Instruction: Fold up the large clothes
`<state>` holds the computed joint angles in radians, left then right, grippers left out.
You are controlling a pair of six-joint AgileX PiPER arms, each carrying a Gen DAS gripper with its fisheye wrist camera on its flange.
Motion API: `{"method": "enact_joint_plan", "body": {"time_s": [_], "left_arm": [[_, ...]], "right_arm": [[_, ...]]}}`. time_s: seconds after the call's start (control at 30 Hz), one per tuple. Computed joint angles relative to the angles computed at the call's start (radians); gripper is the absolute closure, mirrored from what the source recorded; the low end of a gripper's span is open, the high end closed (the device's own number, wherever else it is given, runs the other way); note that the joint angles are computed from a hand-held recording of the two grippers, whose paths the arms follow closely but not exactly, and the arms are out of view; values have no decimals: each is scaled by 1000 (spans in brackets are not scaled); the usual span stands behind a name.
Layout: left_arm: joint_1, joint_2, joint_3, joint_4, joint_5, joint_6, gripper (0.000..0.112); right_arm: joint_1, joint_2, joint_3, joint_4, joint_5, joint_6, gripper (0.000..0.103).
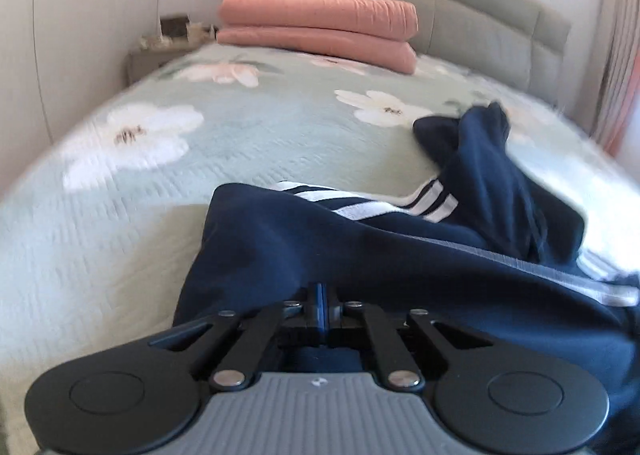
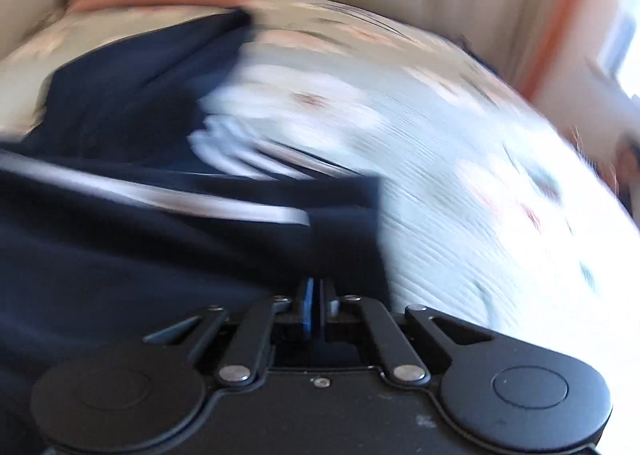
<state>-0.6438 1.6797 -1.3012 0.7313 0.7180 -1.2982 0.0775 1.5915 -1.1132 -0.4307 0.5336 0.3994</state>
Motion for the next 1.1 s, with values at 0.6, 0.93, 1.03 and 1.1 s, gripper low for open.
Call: {"method": "enact_joint_plan", "body": {"time_s": [0.6,0.93,1.03,1.1], "left_arm": [[-159,-130,67,-176,74,74,99],[-154,-81,-53,-131,64,96,87],[-181,-7,-76,37,60,-9,74],[-186,33,-83,85,61,-59,65]], "right_arm": [[171,-113,-6,-49,236,106,92],[37,-55,-132,300,146,-144,85],[44,72,-213,357,246,-178,82],[19,74,-210,400,247,-196,82]]}}
